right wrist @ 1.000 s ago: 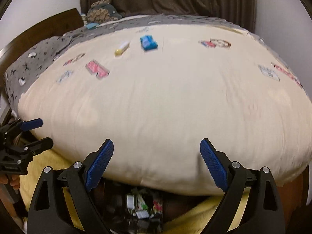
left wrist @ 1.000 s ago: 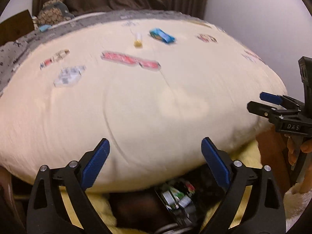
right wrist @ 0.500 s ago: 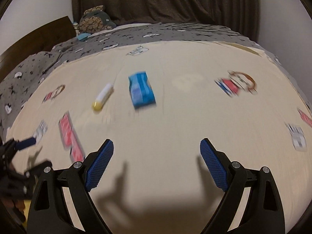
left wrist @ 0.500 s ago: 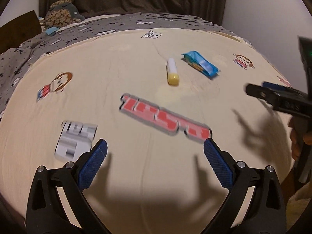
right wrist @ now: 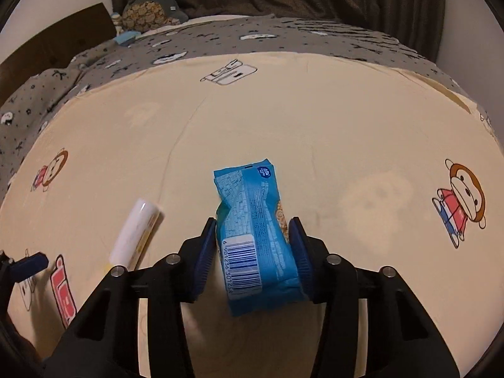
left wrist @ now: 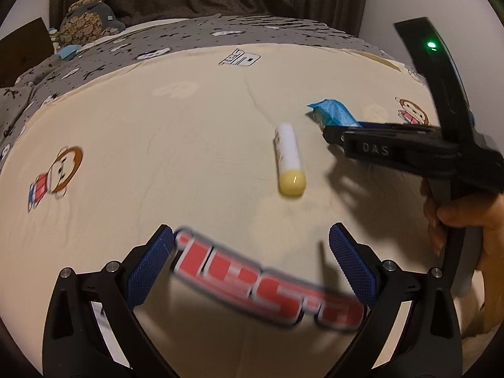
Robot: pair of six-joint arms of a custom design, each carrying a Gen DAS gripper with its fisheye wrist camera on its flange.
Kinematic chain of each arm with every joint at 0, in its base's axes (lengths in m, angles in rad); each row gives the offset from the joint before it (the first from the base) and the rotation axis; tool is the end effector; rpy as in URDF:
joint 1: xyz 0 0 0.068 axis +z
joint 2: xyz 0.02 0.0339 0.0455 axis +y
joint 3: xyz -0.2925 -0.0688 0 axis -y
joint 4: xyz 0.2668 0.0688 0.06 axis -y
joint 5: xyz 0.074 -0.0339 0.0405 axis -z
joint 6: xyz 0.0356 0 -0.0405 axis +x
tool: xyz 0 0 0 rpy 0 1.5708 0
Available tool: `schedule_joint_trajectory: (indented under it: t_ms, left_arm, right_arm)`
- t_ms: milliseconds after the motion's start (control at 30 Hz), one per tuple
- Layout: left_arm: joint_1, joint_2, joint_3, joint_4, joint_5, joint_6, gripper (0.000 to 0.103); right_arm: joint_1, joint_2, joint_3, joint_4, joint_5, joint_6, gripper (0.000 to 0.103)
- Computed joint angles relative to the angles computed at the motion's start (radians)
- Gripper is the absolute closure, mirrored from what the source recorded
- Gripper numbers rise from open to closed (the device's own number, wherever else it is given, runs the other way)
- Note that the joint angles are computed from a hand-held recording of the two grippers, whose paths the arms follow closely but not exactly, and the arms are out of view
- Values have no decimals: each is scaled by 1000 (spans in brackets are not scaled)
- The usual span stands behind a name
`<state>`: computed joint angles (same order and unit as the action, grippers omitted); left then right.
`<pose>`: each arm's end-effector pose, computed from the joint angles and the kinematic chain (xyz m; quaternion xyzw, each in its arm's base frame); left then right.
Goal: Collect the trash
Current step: 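Grasp the white-and-yellow tube with left tool while right tool grasps the blue snack packet, then lower the tube and snack packet into the bin and open both tools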
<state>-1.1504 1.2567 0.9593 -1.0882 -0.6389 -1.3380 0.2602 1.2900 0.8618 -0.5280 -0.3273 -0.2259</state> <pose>0.1097 -0.1933 0.2701 -0.1175 0.9385 0.0172 0.3243 0.2567 0.0802 0.2503 -0.2742 0.9009 0.1604 0.2957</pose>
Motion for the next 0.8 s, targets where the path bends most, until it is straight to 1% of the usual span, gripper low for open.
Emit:
schedule_joint_trajectory:
  t_ms: [33,100,267,300,333,367,400,433,467,500,533,633,700,800]
  left_arm:
    - [31,5,4,29,1,39,9]
    - [70,12,9,57,0,79,9]
    - [197,52,35,164,36,214,11]
    - [213,60,39,176,44,226,17]
    - [240,72,41,201,65,250,29]
    - [264,81,40,228,93,272,35]
    - [289,92,36,256,130,289,48]
    - [300,103,38,262,145,293,53]
    - [297,115,42,259,133,290,55]
    - [292,117,44,257,120,293,68]
    - [282,116,45,254,115,292,83]
    - [233,98,46,217,109,243,85]
    - [180,99,67,159,89,204,85]
    - [40,90,107,39,27,74,85]
  right_arm:
    - [-6,4,3,5,-4,-2,65]
    - [-37,-3,6,8,-3,-22,67]
    - [-158,-7,49,-63,-69,-105,69]
    - [-185,-14,54,-79,-86,-121,69]
    - [-197,-18,56,-87,-95,-129,69]
    - [-216,-24,59,-100,-110,-144,69]
    - [-237,-38,58,-114,-125,-159,69]
    - [-247,-39,60,-119,-132,-166,69]
    - [-264,-50,58,-132,-144,-183,69]
    - [-281,-66,53,-147,-154,-204,69]
    - [-287,-73,52,-154,-159,-213,69]
    - [-336,-114,41,-208,-198,-269,69]
    - [-372,-146,32,-245,-224,-307,69]
    - [-438,-206,17,-324,-272,-385,69]
